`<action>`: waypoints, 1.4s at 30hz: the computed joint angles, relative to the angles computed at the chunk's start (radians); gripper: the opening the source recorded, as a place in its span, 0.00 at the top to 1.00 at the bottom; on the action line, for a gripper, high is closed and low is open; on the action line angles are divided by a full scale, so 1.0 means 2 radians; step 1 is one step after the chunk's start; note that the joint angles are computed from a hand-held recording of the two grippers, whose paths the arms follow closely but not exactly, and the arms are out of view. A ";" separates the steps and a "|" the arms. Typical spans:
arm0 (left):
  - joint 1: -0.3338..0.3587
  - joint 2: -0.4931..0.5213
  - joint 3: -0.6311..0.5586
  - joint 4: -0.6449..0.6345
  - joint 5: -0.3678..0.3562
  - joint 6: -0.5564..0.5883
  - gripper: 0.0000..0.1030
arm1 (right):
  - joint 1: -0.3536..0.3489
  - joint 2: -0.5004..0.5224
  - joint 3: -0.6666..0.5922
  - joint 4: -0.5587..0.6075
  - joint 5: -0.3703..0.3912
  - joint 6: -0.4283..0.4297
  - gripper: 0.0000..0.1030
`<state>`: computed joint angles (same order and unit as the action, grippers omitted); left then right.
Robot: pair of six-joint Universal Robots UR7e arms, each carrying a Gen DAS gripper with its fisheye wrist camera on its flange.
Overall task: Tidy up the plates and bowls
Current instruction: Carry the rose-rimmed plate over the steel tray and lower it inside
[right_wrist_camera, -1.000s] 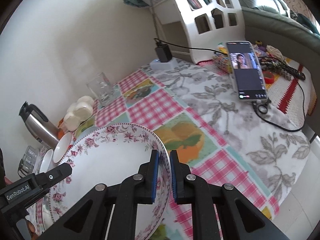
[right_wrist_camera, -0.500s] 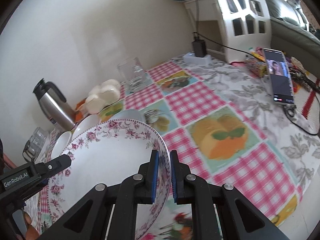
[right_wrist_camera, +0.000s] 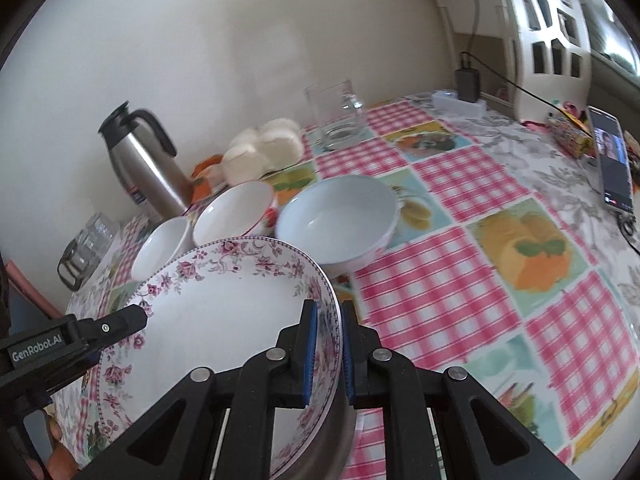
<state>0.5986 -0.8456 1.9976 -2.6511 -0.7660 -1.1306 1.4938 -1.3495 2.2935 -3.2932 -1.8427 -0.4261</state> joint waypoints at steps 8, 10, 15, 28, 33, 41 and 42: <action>0.013 -0.017 0.016 0.020 -0.010 -0.024 0.70 | 0.014 0.028 -0.002 -0.001 -0.018 0.001 0.88; 0.017 -0.016 0.014 0.027 -0.016 -0.027 0.70 | 0.014 0.032 -0.003 -0.001 -0.022 0.002 0.88; 0.027 -0.010 0.008 0.043 -0.034 -0.035 0.70 | 0.012 0.040 -0.006 0.005 -0.034 0.003 0.87; 0.036 -0.009 0.000 0.090 -0.063 -0.066 0.69 | 0.016 0.052 -0.008 0.003 -0.054 -0.017 0.85; 0.037 -0.010 -0.001 0.093 -0.065 -0.073 0.69 | 0.020 0.056 -0.008 -0.002 -0.065 -0.030 0.84; 0.036 -0.004 -0.016 0.124 -0.060 -0.086 0.67 | 0.025 0.058 -0.010 -0.003 -0.076 -0.044 0.84; 0.034 -0.004 -0.019 0.135 -0.055 -0.091 0.67 | 0.025 0.058 -0.009 -0.009 -0.076 -0.049 0.84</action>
